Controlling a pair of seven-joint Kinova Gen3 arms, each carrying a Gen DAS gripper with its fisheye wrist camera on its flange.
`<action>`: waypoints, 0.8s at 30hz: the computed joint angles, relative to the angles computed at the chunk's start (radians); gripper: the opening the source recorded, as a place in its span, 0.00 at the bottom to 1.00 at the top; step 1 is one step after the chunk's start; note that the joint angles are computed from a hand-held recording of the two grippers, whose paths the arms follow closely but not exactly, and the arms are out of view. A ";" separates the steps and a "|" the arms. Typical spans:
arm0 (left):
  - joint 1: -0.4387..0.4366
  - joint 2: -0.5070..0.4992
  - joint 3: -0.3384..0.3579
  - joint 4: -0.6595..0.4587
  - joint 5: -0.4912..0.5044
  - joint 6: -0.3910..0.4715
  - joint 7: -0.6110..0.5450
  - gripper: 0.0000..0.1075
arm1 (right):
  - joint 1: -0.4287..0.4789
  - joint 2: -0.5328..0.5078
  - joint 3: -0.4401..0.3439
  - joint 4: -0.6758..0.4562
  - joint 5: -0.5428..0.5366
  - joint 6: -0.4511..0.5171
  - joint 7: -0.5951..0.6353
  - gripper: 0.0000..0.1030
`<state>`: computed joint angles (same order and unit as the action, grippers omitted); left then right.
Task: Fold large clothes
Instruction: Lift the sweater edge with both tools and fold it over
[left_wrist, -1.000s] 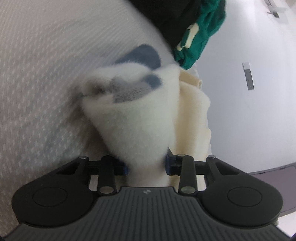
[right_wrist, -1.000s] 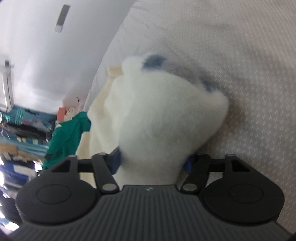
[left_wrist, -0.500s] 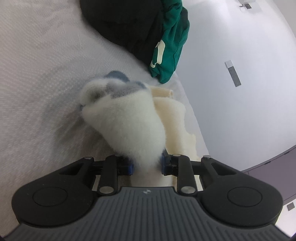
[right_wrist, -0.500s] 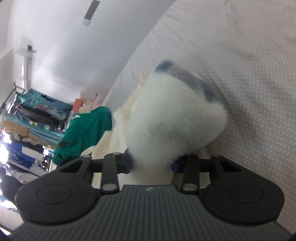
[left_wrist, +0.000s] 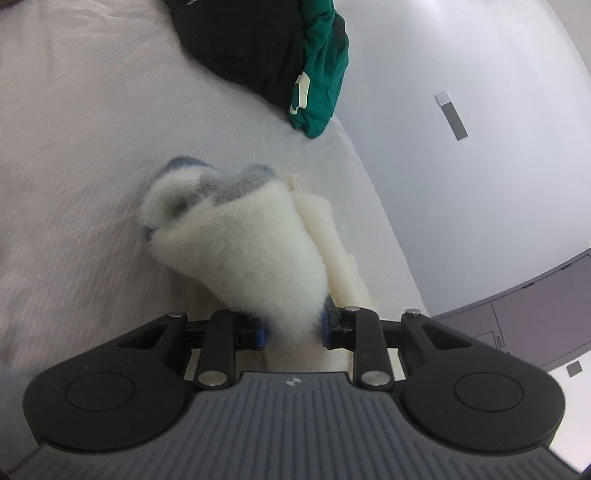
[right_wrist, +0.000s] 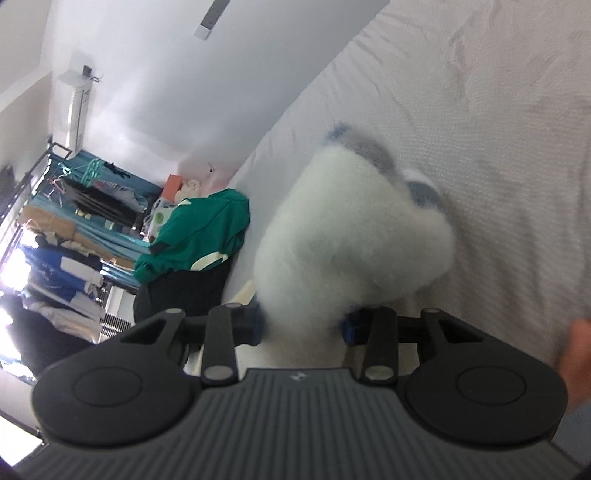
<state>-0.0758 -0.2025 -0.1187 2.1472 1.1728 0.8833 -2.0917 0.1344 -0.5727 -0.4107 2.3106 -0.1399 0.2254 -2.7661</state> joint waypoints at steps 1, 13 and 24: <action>-0.004 -0.019 -0.008 0.010 -0.008 0.013 0.002 0.28 | -0.002 -0.020 -0.004 0.001 -0.004 0.020 -0.006 0.40; 0.026 -0.064 -0.027 -0.007 -0.081 0.018 0.042 0.30 | -0.026 -0.026 0.015 -0.018 -0.020 0.059 -0.047 0.44; 0.106 0.108 0.109 -0.240 -0.211 -0.186 0.210 0.36 | -0.096 0.181 0.164 -0.076 -0.044 -0.107 -0.006 0.52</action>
<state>0.0302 -0.0948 -0.0100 1.9070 0.9616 0.6969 -1.8815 0.0385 -0.3918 -0.2469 2.2341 -0.1835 0.1185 -2.7718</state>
